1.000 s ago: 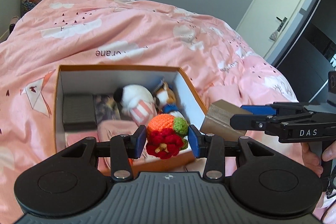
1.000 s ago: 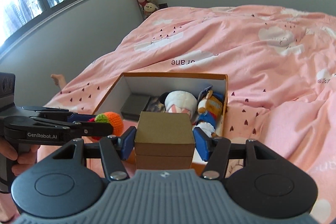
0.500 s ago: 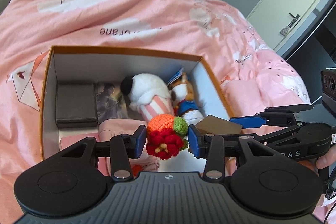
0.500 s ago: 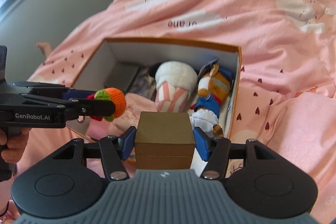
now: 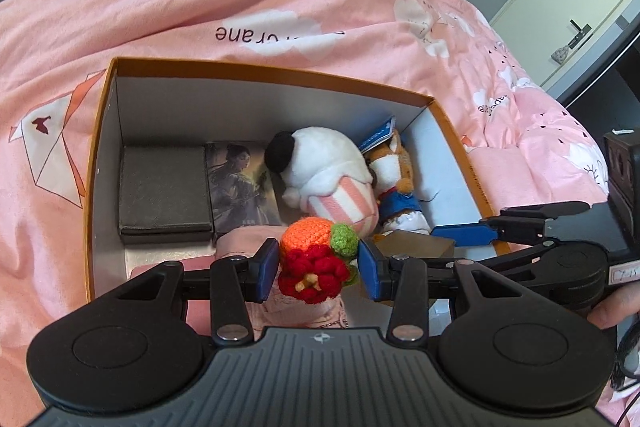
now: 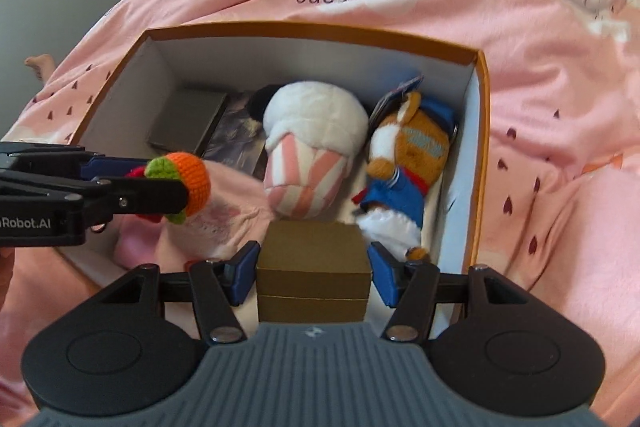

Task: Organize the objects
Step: 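Carry the crochet toy with the left tool while the right tool carries the gold box over the orange box, then lower the gold box into the orange box and open the right tool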

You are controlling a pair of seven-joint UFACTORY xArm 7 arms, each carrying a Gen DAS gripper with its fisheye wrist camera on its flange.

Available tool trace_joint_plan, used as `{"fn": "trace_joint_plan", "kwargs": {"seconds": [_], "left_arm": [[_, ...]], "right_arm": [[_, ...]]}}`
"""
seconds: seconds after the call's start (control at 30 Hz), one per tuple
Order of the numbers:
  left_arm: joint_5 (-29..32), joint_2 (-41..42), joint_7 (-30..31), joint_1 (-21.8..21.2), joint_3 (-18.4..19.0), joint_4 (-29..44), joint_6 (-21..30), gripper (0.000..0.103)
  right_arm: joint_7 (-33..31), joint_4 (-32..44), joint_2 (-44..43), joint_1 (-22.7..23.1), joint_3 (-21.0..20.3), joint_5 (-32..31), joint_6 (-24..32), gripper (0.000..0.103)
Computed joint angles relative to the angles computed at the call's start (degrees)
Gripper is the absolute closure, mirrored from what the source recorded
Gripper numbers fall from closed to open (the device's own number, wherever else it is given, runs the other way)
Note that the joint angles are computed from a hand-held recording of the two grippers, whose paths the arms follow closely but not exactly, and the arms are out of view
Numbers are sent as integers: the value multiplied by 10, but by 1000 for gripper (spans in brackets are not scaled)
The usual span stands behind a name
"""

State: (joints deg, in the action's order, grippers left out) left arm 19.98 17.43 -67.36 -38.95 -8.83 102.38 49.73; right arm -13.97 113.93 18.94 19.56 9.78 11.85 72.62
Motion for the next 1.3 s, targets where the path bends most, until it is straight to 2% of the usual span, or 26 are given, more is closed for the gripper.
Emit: {"fn": "trace_joint_plan", "kwargs": {"seconds": [0.33,0.5,0.63,0.73,0.87,0.97,1.17,1.23,1.3], "left_arm": [[-19,-8,8,10,-4,-24,-25,54],[-25,-11,7,12,-5,-32,-28,54],[-27,-13,7,14,-6,-36,-32,54],[-26,-13,6,13,-6,-36,-31,54],[-26,-10,5,13,-7,-33,-29,54],[-28,-12,8,13,-7,-36,-31,54],[-39,1,16,12,-9,-26,-42,54],[-42,9,19,9,-9,-18,-45,54],[-45,11,17,7,-7,-16,-52,54]], "right_arm": [[36,25,28,20,1,-19,28,42],[61,110,80,18,0,-6,124,40],[87,149,103,5,2,25,151,40],[94,174,118,8,0,22,162,42],[108,161,110,10,-3,20,161,48],[151,188,126,-1,-2,41,189,53],[216,218,145,-14,3,69,220,54],[210,231,151,-8,4,59,233,55],[180,205,130,-1,2,44,214,54]]}}
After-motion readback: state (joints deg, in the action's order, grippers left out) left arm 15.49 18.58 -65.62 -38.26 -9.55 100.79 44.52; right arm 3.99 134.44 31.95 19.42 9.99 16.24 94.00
